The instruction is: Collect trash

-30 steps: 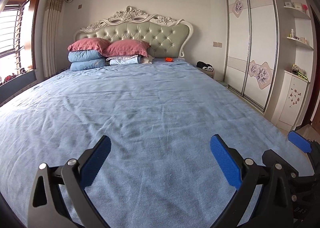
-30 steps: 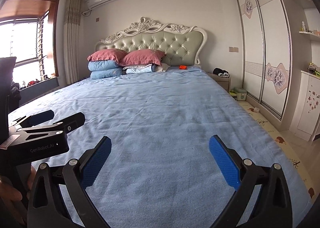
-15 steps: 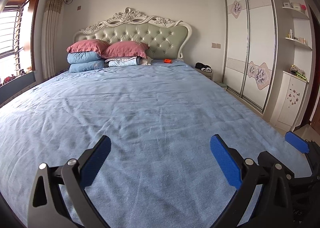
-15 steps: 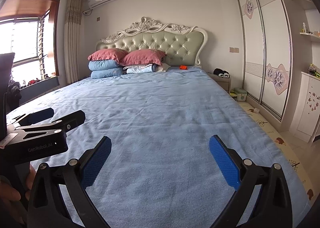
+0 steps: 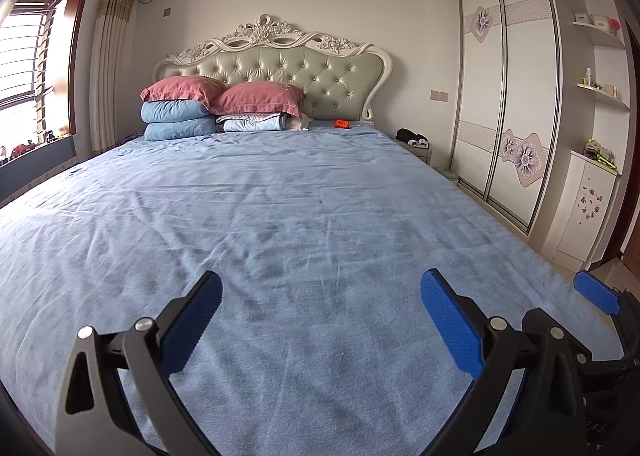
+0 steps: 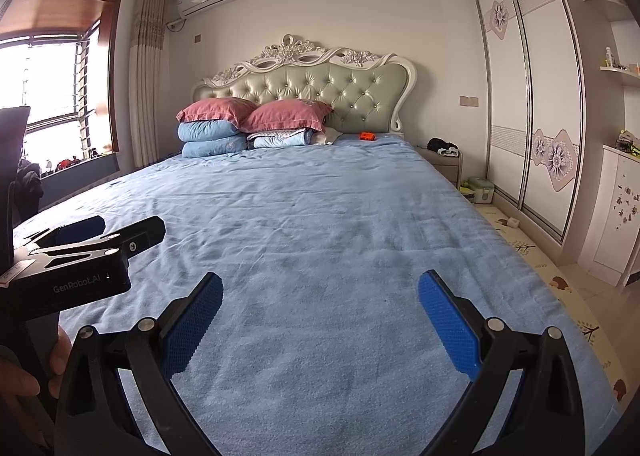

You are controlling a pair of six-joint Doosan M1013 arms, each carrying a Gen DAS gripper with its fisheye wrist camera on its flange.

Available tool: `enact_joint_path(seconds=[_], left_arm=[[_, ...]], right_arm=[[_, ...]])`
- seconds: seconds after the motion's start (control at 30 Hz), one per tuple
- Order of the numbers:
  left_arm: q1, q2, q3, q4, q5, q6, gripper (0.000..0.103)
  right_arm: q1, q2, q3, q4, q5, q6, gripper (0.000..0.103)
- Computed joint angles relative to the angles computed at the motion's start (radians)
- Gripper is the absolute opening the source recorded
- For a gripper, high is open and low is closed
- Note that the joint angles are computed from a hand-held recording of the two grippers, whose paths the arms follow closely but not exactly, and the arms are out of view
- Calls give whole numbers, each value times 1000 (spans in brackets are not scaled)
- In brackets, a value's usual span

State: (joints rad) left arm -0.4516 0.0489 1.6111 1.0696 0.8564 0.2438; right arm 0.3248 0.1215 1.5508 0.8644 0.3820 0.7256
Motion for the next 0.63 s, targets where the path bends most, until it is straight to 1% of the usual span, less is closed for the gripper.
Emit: enact_joint_path(seconds=[0.1, 0.2, 0.33, 0.53, 0.63], left_arm=[[0, -1, 2, 7, 1, -3, 99], [5, -10, 14, 8, -36, -9, 99], [5, -11, 15, 27, -31, -18, 99], [14, -12, 12, -14, -48, -1, 99], [13, -9, 10, -20, -44, 7, 99]], right_arm=[[0, 0, 1, -3, -1, 3, 95], [2, 3, -1, -15, 1, 15, 95], [5, 4, -3, -22, 6, 20, 95], [7, 4, -2, -23, 3, 19, 95], [7, 4, -4, -31, 3, 31, 95]])
